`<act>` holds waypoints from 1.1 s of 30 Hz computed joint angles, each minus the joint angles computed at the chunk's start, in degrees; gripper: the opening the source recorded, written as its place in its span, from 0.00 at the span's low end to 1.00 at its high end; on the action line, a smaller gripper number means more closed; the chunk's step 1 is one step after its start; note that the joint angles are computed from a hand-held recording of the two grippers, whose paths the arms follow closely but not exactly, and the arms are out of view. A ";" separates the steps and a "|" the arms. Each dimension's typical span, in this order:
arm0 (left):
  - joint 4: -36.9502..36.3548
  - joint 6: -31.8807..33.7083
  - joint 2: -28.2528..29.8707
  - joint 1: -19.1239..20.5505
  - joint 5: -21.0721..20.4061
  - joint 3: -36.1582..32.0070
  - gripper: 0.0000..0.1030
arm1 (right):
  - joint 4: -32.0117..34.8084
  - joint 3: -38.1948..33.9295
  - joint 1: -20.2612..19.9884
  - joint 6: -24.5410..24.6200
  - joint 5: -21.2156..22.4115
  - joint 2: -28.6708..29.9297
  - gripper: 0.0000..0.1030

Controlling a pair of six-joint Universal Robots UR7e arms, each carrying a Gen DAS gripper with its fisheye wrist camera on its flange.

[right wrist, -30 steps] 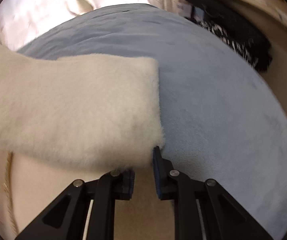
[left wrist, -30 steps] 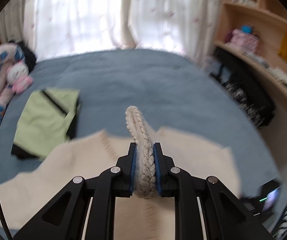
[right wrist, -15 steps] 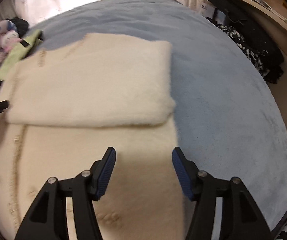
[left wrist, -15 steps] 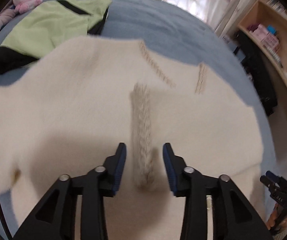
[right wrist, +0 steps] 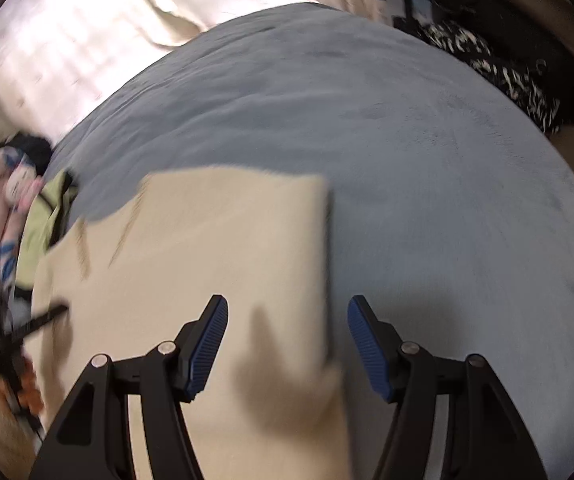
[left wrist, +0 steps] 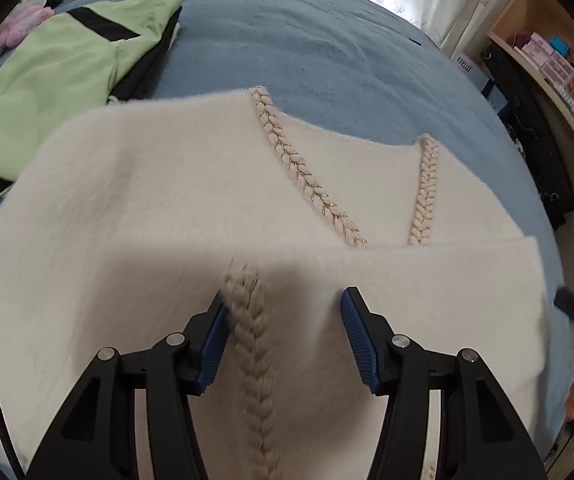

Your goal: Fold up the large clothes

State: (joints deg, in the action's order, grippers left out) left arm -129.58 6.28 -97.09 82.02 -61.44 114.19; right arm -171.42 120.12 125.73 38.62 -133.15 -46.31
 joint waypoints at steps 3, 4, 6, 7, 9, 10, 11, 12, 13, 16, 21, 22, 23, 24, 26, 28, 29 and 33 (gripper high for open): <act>-2.23 0.86 0.62 -0.75 1.59 0.26 0.23 | -6.17 0.96 -6.43 -2.08 6.46 0.26 0.61; -2.77 1.06 0.89 -1.08 2.94 0.23 0.18 | -7.66 1.16 -7.80 -2.08 8.39 0.53 0.61; -1.83 0.12 1.03 -1.13 2.04 -0.78 0.14 | -10.47 1.46 -10.15 -2.18 11.86 1.26 0.61; -2.31 -0.10 1.06 -1.79 2.74 -0.71 0.13 | -12.20 1.40 -10.58 -2.83 12.74 1.88 0.62; -4.66 0.99 0.54 -3.53 4.04 0.02 0.13 | -12.54 -0.10 -9.54 -6.06 11.71 2.87 0.21; -5.46 1.65 -0.03 -4.04 3.98 0.19 0.12 | -9.59 -1.95 -8.26 -7.38 9.99 3.23 0.16; -7.97 2.70 -0.42 -4.92 3.87 0.75 0.12 | -7.67 -3.56 -6.77 -7.68 7.15 3.83 0.15; -10.44 3.41 -0.47 -5.65 4.39 1.28 0.12 | -7.44 -5.04 -5.12 -9.13 4.36 4.90 0.15; -11.81 3.74 -0.23 -5.95 5.11 1.58 0.12 | -7.47 -6.25 -4.50 -10.54 2.65 5.84 0.15; -12.64 3.00 2.37 -5.05 9.13 2.10 0.12 | -1.79 -9.06 -4.85 -9.08 -1.36 8.55 0.15; -15.34 3.68 2.55 -4.60 13.14 5.10 0.23 | 7.41 -11.34 -2.87 -4.39 -6.93 8.85 0.38; -13.65 2.57 1.92 -5.26 13.90 4.97 0.24 | 11.27 -11.80 -1.89 -2.58 -8.29 8.17 0.38; -12.76 2.12 1.18 -5.83 13.99 4.98 0.24 | 14.18 -11.85 -0.90 -1.54 -9.54 7.43 0.38; -12.03 1.75 -0.31 -6.68 13.42 5.13 0.24 | 15.73 -11.59 0.27 -1.23 -10.78 6.70 0.38; -12.00 1.48 -4.05 -8.04 9.97 6.06 0.24 | 14.85 -10.13 2.79 -1.58 -12.42 5.39 0.38; -10.91 1.22 -7.59 -9.99 7.50 6.98 0.25 | 13.81 -9.12 5.52 -0.96 -12.48 4.52 0.39; -9.38 0.74 -9.06 -11.22 7.51 7.27 0.25 | 13.82 -8.75 6.76 -0.22 -12.06 4.23 0.39; -0.64 -5.84 -14.61 -18.22 11.54 9.98 0.34 | 12.17 -10.25 11.09 -0.82 -9.33 6.94 0.39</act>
State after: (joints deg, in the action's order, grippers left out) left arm -130.22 0.44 -111.71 63.80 -49.90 124.16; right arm -159.26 109.87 136.81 37.80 -142.48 -39.36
